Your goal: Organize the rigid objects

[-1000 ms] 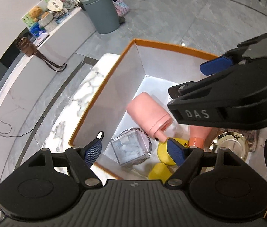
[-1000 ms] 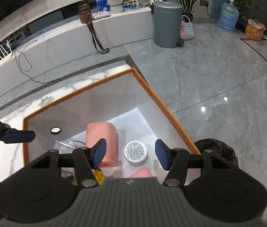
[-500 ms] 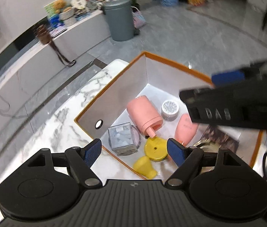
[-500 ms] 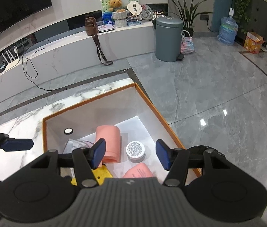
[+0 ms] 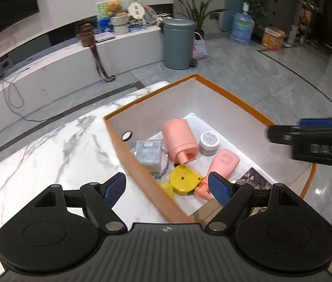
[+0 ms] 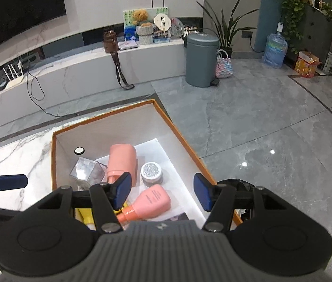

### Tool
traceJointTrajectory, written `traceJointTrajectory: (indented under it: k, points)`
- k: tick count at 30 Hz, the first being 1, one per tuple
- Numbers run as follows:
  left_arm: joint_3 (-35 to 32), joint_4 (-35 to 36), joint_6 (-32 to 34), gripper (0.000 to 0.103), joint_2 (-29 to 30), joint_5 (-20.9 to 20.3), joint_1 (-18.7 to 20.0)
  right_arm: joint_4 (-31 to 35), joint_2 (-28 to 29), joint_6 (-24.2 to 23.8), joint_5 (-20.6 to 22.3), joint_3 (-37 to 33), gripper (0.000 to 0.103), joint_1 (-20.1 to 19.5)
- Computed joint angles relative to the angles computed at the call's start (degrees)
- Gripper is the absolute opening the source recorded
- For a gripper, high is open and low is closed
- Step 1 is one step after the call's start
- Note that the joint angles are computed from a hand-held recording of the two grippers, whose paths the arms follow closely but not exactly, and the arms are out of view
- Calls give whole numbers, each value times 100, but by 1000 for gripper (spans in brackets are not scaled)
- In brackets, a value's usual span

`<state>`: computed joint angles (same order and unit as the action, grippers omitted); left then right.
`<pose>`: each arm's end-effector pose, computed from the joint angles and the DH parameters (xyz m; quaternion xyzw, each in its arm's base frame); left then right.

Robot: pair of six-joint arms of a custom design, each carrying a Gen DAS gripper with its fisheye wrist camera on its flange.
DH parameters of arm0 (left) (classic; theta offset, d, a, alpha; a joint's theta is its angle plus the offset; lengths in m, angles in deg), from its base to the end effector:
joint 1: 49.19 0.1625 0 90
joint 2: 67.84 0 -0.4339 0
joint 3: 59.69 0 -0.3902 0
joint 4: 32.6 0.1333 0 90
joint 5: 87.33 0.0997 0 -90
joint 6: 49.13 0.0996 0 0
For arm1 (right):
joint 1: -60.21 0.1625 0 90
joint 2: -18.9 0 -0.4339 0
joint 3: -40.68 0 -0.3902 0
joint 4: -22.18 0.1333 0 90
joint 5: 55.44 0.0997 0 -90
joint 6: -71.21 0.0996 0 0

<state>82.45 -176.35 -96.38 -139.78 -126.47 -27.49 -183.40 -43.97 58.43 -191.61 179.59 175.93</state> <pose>-0.2422 -0.3230 0.1194 0.2237 0.8676 -0.2906 0.3359 0.2345 -0.3452 0.1803 0.1602 -0.8610 0.3508 0.3316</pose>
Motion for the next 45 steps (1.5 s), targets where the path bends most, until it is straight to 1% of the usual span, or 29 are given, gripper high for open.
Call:
traceJointTrajectory:
  k: [2,4,7,9,11,13,16,19,23,26,29,34,45]
  points:
    - [31,358,-393,95,-82,52,-113,-111,-131,-5,54,195,59,12]
    - [124,457,-620,96,-128,125,-224,-227,-190,48,70,381,59,55]
    - [300,253,-719,96,-115,148,-346,-409,-212,182,4,655,60,129]
    - [391,73,-651,96,-82,110,-398,-584,-145,244,-139,810,67,213]
    - [483,-125,-592,96,1,103,-472,-721,-156,290,-176,984,67,269]
    - [535,-157,-598,96,18,39,-513,-801,-120,349,-225,1069,67,325]
    - [548,-120,-667,97,-77,-76,-484,-975,45,220,-337,1065,67,352]
    - [586,-160,-815,99,-192,-151,-456,-1058,149,166,-459,1065,67,346]
    - [584,15,-1008,100,-216,-113,-548,-1139,212,132,-510,1062,69,366]
    - [570,99,-1082,100,-195,-103,-611,-1219,271,92,-529,1070,71,394]
    - [547,197,-1145,100,-215,-117,-632,-1252,314,67,-551,1070,71,387]
    - [532,253,-1116,100,-205,-68,-651,-1321,389,53,-591,1056,72,402]
    - [520,165,-1016,100,-136,-70,-667,-1263,345,71,-606,1071,73,419]
